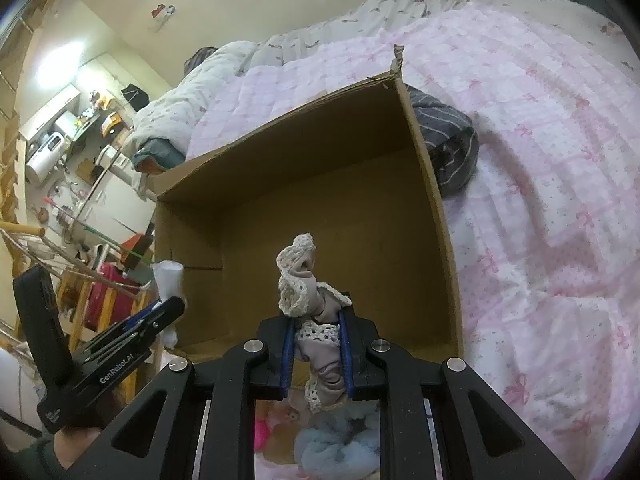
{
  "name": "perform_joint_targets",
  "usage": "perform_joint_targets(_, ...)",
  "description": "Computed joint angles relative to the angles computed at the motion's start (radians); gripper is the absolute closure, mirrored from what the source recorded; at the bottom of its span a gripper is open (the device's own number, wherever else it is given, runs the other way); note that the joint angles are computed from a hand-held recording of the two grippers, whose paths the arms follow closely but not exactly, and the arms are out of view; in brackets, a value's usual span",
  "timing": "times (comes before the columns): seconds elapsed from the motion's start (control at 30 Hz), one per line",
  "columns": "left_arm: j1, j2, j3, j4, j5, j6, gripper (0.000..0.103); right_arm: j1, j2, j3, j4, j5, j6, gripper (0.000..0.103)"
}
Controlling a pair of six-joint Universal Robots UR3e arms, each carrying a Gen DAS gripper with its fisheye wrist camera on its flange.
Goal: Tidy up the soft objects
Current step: 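Carry the sock and scrunchie into the box and open both tools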
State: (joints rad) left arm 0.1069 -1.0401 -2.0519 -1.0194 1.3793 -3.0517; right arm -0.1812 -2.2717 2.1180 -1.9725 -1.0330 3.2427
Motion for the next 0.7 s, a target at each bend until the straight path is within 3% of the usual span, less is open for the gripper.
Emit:
perform_joint_targets(0.23,0.008,0.025,-0.016,0.019,-0.017,0.005,0.077,0.018,-0.006,0.008,-0.04,-0.036,0.013,0.083)
perform_joint_targets(0.33,0.012,0.036,-0.024,0.024,-0.022,0.011,0.077,-0.041,-0.062,0.021,0.008,0.013,-0.014,0.083)
perform_joint_targets(0.47,0.023,0.048,-0.02,0.008,-0.039,0.016,0.072,-0.028,-0.061,0.022,-0.01,0.005,-0.009,0.08)
perform_joint_targets(0.53,0.028,0.054,-0.013,-0.001,-0.044,0.017,0.07,-0.022,-0.055,0.017,-0.011,0.01,-0.008,0.07)
perform_joint_targets(0.57,0.022,0.054,-0.009,0.0,-0.038,0.012,0.066,-0.024,-0.057,0.015,-0.01,0.018,-0.009,0.051)
perform_joint_targets(0.6,0.018,0.053,-0.005,0.002,-0.033,0.007,0.054,-0.03,-0.073,0.02,-0.021,0.028,-0.006,0.029)
perform_joint_targets(0.67,0.022,0.064,-0.004,0.001,-0.042,0.004,0.035,-0.033,-0.103,0.031,-0.054,0.03,0.007,0.022)
perform_joint_targets(0.7,0.025,0.076,-0.009,0.005,-0.047,0.005,0.033,-0.038,-0.114,0.031,-0.057,0.038,0.001,0.021)
